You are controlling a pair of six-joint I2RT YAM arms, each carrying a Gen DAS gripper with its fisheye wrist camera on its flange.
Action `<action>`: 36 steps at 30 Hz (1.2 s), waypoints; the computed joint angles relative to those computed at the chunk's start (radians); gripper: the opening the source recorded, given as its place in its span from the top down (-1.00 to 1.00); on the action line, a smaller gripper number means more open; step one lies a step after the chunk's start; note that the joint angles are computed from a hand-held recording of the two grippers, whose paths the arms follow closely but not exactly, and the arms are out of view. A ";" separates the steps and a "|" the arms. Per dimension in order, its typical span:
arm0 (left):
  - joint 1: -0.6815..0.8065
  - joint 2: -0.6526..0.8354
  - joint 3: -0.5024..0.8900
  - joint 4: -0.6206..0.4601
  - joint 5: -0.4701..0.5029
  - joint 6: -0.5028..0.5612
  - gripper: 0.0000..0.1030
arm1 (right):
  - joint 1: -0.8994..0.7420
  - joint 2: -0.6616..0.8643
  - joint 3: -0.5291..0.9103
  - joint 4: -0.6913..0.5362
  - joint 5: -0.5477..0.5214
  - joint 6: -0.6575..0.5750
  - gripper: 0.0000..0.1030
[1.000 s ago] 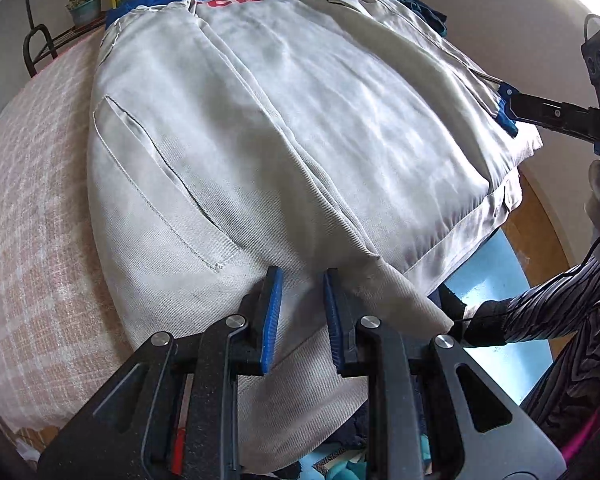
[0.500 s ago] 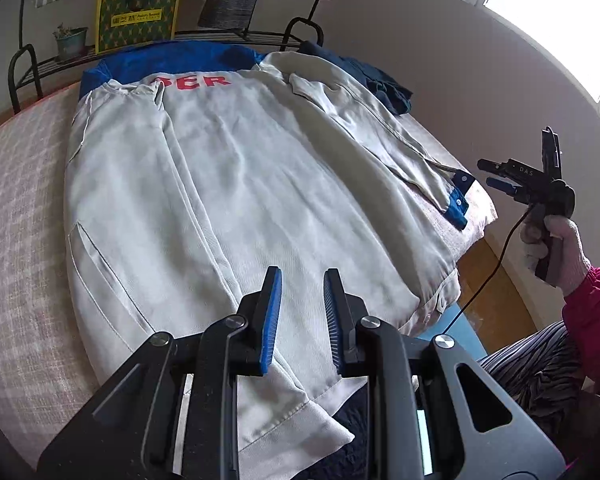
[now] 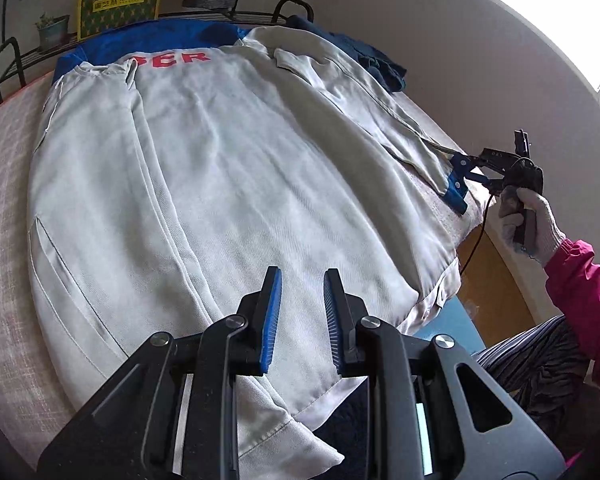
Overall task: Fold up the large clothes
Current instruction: 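Grasp the other blue sleeve cuff with the right gripper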
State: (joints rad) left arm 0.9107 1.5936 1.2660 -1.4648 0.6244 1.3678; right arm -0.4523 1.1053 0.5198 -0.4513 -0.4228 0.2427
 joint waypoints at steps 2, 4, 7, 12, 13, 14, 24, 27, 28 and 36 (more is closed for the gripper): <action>-0.009 -0.005 -0.011 0.004 -0.008 0.000 0.60 | 0.096 -0.013 -0.001 -0.011 0.072 -0.012 0.05; -0.017 -0.006 -0.015 0.011 -0.012 -0.010 0.60 | 0.178 -0.022 -0.006 -0.015 0.147 -0.014 0.05; -0.019 0.009 -0.005 0.002 -0.012 -0.022 0.60 | 0.216 -0.029 -0.025 -0.006 0.191 -0.003 0.04; -0.014 0.016 0.004 -0.005 -0.012 -0.016 0.60 | 0.213 -0.050 -0.024 -0.043 0.179 0.009 -0.01; -0.011 0.017 0.005 -0.008 -0.013 -0.013 0.60 | 0.211 -0.052 -0.027 -0.046 0.172 0.006 -0.02; -0.010 0.018 0.006 -0.009 -0.015 -0.009 0.60 | 0.212 -0.056 -0.029 -0.049 0.173 0.003 -0.03; -0.001 -0.001 -0.002 -0.012 -0.003 -0.001 0.60 | 0.289 -0.109 0.008 -0.135 0.196 0.014 0.98; 0.009 0.003 0.010 -0.013 0.005 -0.004 0.60 | 0.336 -0.191 0.040 -0.185 0.233 0.043 1.00; 0.013 0.009 0.018 -0.017 0.007 -0.007 0.60 | 0.364 -0.223 0.057 -0.207 0.261 0.058 1.00; 0.041 0.085 0.114 -0.054 0.042 -0.069 0.60 | 0.971 -0.333 0.268 -0.318 0.639 0.250 1.00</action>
State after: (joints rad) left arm 0.9515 1.6782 1.3795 -1.5188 0.6665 1.2989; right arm 0.5186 0.7728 0.7877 -0.7693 0.2162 0.4923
